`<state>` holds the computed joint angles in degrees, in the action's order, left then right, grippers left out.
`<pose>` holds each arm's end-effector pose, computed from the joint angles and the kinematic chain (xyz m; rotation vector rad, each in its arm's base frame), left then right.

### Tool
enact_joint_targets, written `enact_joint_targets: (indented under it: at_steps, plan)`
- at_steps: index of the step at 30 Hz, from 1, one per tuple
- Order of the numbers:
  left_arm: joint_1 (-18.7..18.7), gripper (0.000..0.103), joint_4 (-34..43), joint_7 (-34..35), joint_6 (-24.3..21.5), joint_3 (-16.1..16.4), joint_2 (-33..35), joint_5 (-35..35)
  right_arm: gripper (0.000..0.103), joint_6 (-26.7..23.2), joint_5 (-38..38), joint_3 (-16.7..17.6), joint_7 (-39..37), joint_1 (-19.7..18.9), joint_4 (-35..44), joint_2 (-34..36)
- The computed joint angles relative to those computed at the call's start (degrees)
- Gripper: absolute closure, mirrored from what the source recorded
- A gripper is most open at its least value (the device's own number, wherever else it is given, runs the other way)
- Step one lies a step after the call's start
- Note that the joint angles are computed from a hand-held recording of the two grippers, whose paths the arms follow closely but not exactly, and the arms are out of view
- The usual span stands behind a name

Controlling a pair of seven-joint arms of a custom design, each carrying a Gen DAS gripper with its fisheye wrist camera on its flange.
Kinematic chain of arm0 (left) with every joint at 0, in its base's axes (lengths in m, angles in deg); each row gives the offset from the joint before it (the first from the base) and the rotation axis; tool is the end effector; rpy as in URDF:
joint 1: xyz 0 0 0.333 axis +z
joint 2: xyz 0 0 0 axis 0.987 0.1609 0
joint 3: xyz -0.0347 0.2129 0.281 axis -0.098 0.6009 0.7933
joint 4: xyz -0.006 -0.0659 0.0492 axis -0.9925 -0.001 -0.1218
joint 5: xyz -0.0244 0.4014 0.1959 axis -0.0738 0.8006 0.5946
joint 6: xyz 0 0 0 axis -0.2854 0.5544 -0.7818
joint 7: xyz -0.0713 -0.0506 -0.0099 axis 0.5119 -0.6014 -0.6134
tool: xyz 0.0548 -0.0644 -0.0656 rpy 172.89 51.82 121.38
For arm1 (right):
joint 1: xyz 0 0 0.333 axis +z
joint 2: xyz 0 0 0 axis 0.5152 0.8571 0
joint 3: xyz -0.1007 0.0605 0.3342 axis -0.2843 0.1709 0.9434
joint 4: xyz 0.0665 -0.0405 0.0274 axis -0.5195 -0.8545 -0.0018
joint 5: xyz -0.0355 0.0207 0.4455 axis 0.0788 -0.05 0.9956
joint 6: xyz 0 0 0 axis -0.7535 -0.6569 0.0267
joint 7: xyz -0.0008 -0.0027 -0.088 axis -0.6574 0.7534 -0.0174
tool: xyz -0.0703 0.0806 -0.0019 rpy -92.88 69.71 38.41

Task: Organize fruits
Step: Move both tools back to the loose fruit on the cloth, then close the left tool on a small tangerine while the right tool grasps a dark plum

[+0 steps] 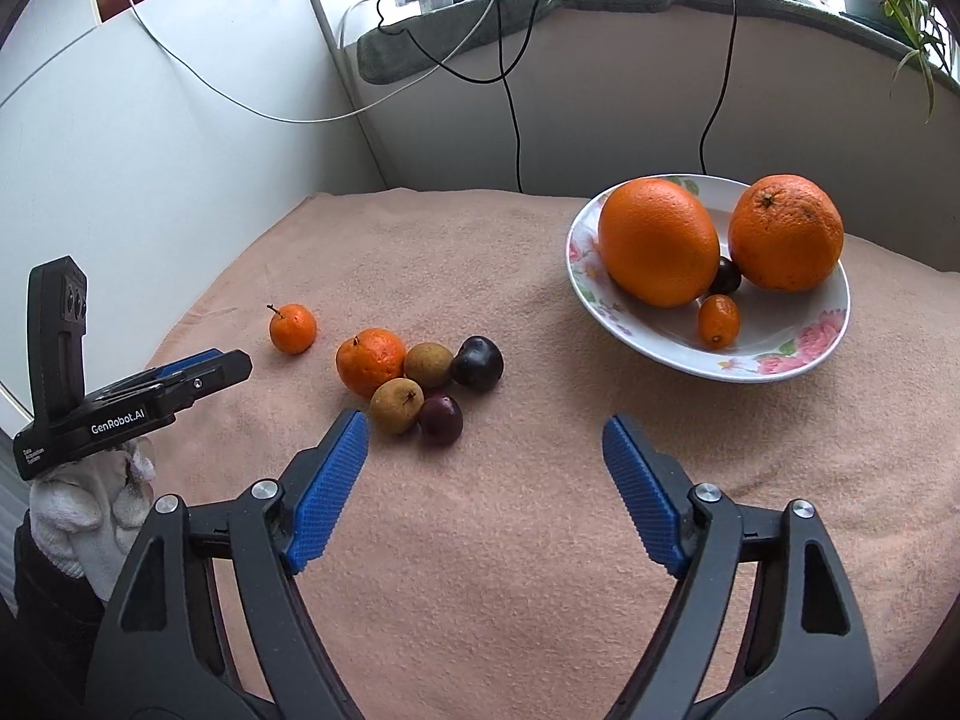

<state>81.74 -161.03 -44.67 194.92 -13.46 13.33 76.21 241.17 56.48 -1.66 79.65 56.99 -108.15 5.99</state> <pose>0.4439 -0.2223 0.5048 -2.0385 1.6015 -0.9638 0.5153 0.2011 0.5135 -2.0038 1.2779 -0.2133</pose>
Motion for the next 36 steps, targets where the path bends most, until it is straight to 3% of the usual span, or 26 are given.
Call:
enact_joint_targets:
  at_steps: [5,14,30,36]
  plan:
    - [-0.4,0.045,1.1,1.0,0.1,0.9,1.8,-0.2,0.045,-2.1,-1.7,0.7,-0.2,-0.3,1.6,1.8]
    - [-1.1,0.051,3.1,2.6,0.6,2.4,5.1,-0.5,0.061,-5.0,-1.8,2.7,-1.0,-2.1,4.5,5.4]
    - [-3.2,0.058,5.4,3.8,-0.2,5.3,9.1,-0.6,0.072,-7.0,-0.3,4.8,-2.7,-4.0,6.9,7.9]
    - [-2.8,0.066,6.4,2.7,-0.8,5.2,9.9,1.5,0.08,-6.9,0.3,5.1,-3.8,-4.0,6.9,8.0]
